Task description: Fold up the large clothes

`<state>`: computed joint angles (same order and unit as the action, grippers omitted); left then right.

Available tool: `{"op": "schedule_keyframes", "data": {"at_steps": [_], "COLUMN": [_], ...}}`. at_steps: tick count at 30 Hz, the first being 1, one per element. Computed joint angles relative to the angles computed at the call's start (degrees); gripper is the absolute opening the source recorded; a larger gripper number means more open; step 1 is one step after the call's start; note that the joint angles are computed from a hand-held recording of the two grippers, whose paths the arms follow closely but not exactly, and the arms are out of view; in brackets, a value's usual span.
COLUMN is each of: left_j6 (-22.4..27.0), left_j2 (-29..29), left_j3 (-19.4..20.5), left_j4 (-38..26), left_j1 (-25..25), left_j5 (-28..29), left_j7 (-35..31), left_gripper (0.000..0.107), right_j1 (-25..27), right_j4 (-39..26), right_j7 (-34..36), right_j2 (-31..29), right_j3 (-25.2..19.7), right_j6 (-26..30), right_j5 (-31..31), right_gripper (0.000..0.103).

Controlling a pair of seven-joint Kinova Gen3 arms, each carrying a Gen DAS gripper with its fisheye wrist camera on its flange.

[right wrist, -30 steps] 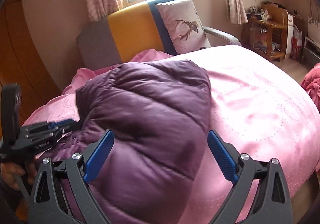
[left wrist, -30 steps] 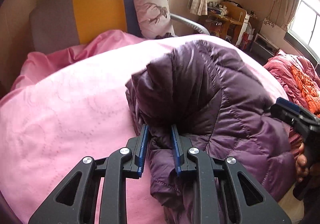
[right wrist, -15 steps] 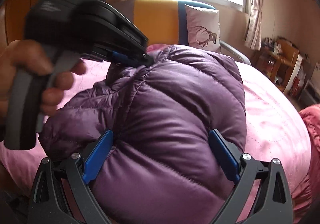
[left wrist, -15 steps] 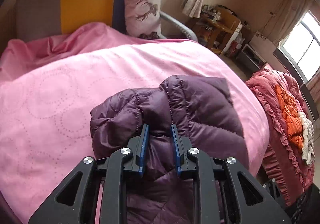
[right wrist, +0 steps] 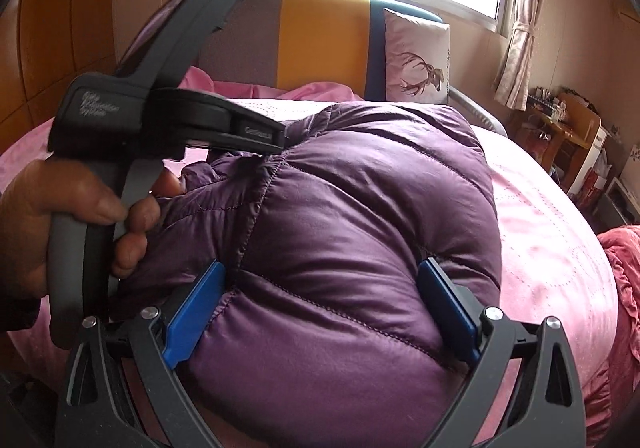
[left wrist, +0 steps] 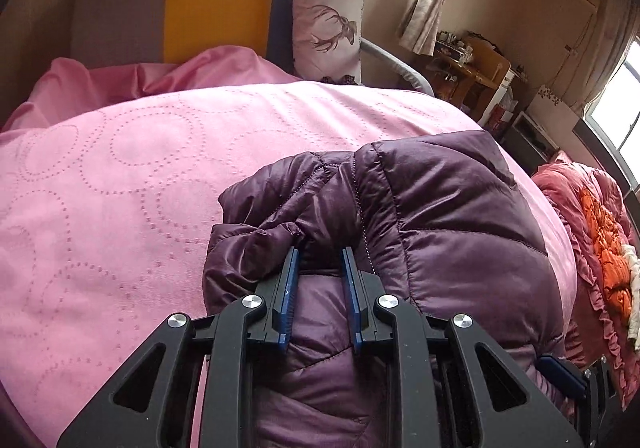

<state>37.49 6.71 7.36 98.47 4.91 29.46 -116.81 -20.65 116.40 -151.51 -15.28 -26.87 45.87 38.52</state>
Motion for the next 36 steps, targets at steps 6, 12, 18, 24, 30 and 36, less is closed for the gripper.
{"op": "schedule_keyframes", "data": {"at_steps": [6,12,18,24,30,36], "left_j6": [-6.7,-8.4,-8.8,-9.7,-8.8,-9.0], "left_j2": [-7.2,-12.4,-17.3,-21.3,-24.6,-28.0], "left_j3": [-1.1,-4.0,-6.4,-9.4,-10.4,-10.2], "left_j4": [6.1,10.6,14.2,17.4,19.6,22.3], "left_j1": [2.1,3.2,4.4,6.4,6.8,6.6], "left_j5": [-4.3,-2.8,-3.3,-3.5,-4.9,-7.1], "left_j7": [3.9,2.3,2.1,1.6,3.2,6.3], "left_gripper": [0.075,0.075,0.075,0.081,0.088,0.092], "right_j1": [0.6,1.7,2.5,5.1,14.1,26.0], "right_j4": [-1.7,-3.6,-5.6,-7.3,-10.1,-13.0], "right_j7": [1.1,0.7,1.9,1.7,-1.9,-6.9], "right_j2": [-3.3,-5.1,-7.0,-9.8,-14.3,-14.6], "right_j3": [-0.9,-3.6,-3.5,-5.7,-12.9,-19.4], "right_j6": [4.3,8.9,11.2,13.3,16.9,22.1], "right_j5": [-4.8,-8.0,-12.6,-14.9,-13.8,-15.6], "right_gripper": [0.100,0.101,0.101,0.101,0.101,0.101]}}
